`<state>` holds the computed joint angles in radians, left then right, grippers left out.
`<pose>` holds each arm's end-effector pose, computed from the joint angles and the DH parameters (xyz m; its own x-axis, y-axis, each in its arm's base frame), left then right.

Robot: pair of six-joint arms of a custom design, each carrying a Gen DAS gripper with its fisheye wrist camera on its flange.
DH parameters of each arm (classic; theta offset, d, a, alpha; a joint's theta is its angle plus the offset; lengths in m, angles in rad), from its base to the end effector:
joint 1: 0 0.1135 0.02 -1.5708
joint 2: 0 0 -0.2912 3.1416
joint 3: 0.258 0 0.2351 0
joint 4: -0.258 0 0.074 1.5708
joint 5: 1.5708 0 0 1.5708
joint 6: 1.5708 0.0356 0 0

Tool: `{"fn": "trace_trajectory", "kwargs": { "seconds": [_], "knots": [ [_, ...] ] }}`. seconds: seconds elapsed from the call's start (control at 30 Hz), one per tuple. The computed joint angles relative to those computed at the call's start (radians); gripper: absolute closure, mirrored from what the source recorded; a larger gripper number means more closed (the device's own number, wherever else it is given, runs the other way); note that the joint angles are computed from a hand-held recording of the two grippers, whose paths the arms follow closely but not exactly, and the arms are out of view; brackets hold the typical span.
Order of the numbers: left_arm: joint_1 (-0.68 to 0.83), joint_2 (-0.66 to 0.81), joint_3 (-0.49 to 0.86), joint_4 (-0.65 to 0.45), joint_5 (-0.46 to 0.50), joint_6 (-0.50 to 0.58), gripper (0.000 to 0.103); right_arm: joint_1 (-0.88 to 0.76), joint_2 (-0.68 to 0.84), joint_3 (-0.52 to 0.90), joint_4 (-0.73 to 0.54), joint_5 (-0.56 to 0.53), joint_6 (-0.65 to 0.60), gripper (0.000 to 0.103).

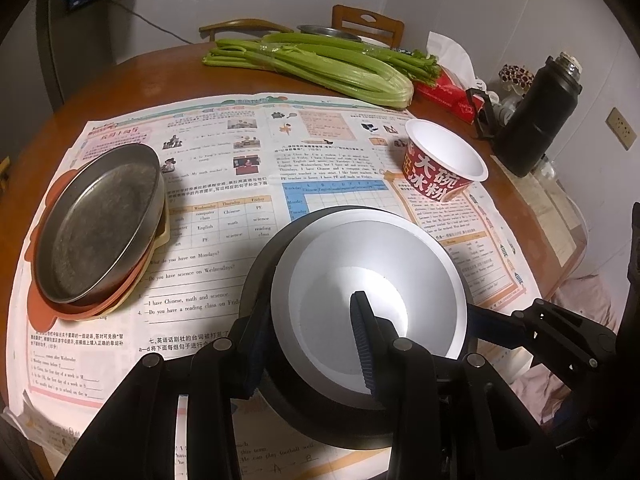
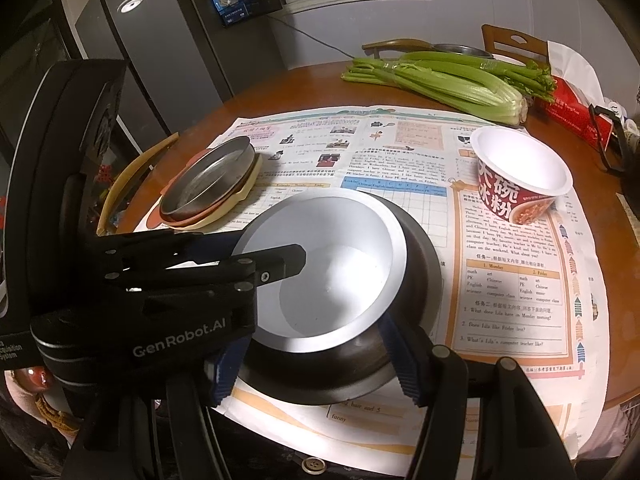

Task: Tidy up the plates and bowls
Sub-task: 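Lower the held silver bowl into the dark steel bowl with the left gripper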

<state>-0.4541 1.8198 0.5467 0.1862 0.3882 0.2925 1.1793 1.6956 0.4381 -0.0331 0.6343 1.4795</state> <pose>0.2327 -0.1286 0.1013 -0.5990 0.5894 -0.5421 0.7697 0.6105 -0.1867 0.1003 0.1877 0.1060 -0.7126 0.3759 -0.5923 0.3030 0.9264 0.2235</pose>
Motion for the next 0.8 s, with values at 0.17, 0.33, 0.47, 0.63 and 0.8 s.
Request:
{"fn": "trace_trajectory", "kwargs": {
  "seconds": [0.17,0.33,0.47,0.63,0.8],
  "knots": [
    [0.010,-0.013,-0.005,-0.004,0.012,0.002,0.064,0.007,-0.005,0.011,-0.033,0.012,0.011,0.039],
    [0.025,-0.020,0.003,-0.023,0.033,0.003,0.064,0.013,-0.012,0.021,-0.061,0.024,0.020,0.039],
    [0.030,-0.035,-0.007,-0.018,0.034,0.002,0.064,0.018,-0.019,0.024,-0.079,0.034,0.031,0.039],
    [0.043,-0.056,-0.012,-0.020,0.040,-0.002,0.063,0.026,-0.032,0.023,-0.097,0.049,0.045,0.039],
    [0.059,-0.072,-0.011,-0.029,0.049,-0.003,0.063,0.030,-0.043,0.018,-0.098,0.055,0.052,0.039]
  ]
}}
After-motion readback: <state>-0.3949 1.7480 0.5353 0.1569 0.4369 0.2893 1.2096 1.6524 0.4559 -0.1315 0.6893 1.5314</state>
